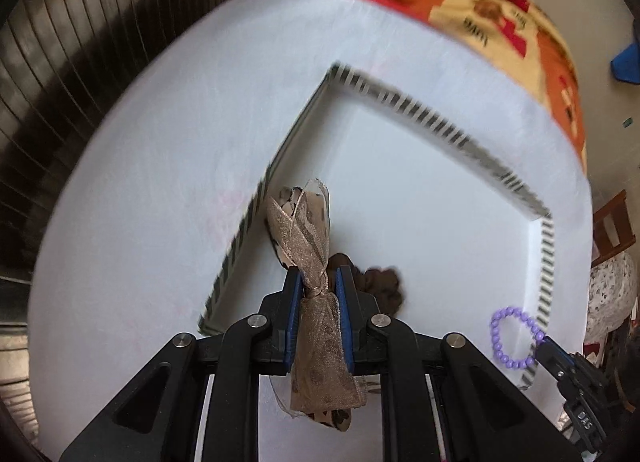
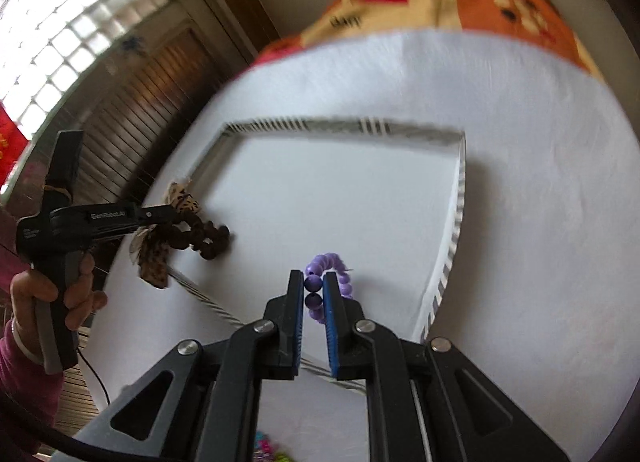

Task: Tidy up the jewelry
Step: 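Carry both items into the striped tray and open both grippers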

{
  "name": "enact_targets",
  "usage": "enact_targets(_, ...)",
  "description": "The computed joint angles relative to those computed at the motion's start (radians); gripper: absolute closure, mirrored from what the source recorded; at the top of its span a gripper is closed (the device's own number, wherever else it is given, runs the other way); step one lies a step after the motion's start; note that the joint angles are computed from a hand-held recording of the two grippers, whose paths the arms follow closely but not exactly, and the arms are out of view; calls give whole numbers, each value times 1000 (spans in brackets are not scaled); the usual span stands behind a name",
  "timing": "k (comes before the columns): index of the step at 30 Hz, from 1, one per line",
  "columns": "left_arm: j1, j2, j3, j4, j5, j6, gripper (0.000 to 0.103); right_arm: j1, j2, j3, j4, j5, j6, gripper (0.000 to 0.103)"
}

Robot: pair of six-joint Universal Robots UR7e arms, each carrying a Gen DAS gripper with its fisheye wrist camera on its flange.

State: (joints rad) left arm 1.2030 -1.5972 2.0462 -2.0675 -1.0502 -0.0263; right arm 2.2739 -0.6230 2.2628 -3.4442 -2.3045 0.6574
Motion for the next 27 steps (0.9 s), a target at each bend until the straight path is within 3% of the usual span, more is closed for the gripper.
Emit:
enact_targets(7, 16, -45, 20, 67, 26, 18, 94, -50, 20, 53, 2, 62, 29, 93)
enact_targets(18, 27, -184, 44, 233, 8, 40, 94, -6, -18, 74, 83, 107, 79, 93)
enact_targets(24, 15, -155, 40, 129, 10, 62, 94, 21, -35, 63, 136, -23, 179, 92)
enact_targets(27, 32, -111, 32, 93, 4, 74, 94, 25, -52, 83, 84, -37, 180, 82)
